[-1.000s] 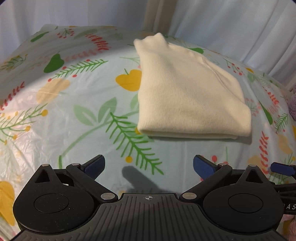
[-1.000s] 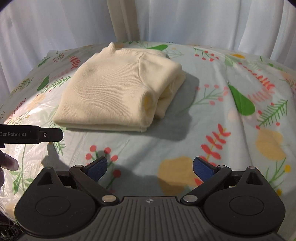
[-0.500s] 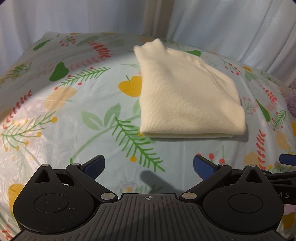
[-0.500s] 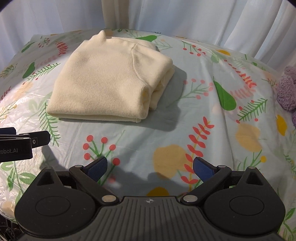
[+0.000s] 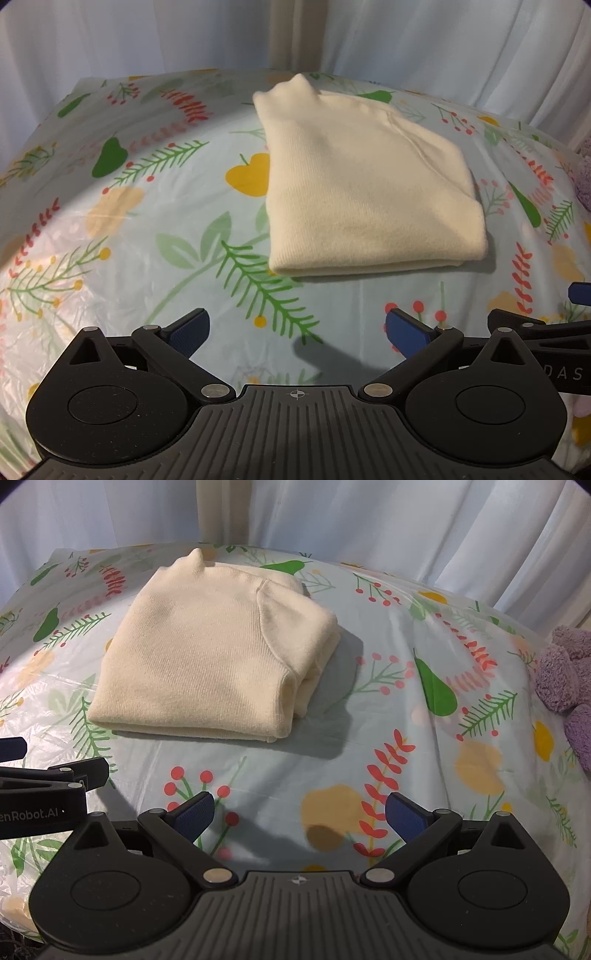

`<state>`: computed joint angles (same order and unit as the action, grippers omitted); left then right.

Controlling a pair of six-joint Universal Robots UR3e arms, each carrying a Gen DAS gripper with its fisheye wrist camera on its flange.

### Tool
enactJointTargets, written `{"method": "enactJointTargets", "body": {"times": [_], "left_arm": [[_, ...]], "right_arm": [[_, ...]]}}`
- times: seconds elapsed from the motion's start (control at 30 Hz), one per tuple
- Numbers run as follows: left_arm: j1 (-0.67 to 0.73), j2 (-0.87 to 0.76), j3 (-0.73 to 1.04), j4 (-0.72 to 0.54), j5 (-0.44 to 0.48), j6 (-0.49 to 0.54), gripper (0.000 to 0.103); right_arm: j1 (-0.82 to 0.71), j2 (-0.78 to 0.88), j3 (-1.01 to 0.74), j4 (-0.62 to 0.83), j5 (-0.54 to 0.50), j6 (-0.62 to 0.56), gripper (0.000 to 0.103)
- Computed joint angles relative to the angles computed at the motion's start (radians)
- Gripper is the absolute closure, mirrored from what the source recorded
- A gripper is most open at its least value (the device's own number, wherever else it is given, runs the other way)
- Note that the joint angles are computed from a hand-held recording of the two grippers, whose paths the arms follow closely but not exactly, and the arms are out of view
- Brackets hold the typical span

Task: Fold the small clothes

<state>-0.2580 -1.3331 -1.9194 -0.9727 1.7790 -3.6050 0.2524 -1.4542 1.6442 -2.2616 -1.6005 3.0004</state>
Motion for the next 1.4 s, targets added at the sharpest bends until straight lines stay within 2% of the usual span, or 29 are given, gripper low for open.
{"method": "enactJointTargets", "body": {"times": [1.4], "left_arm": [[-0.019, -0.013, 0.028, 0.001, 0.015, 0.008, 0.000]], "right_arm": [[-0.021, -0.035, 0.029, -0.011, 0.005, 0.013, 0.004]]}}
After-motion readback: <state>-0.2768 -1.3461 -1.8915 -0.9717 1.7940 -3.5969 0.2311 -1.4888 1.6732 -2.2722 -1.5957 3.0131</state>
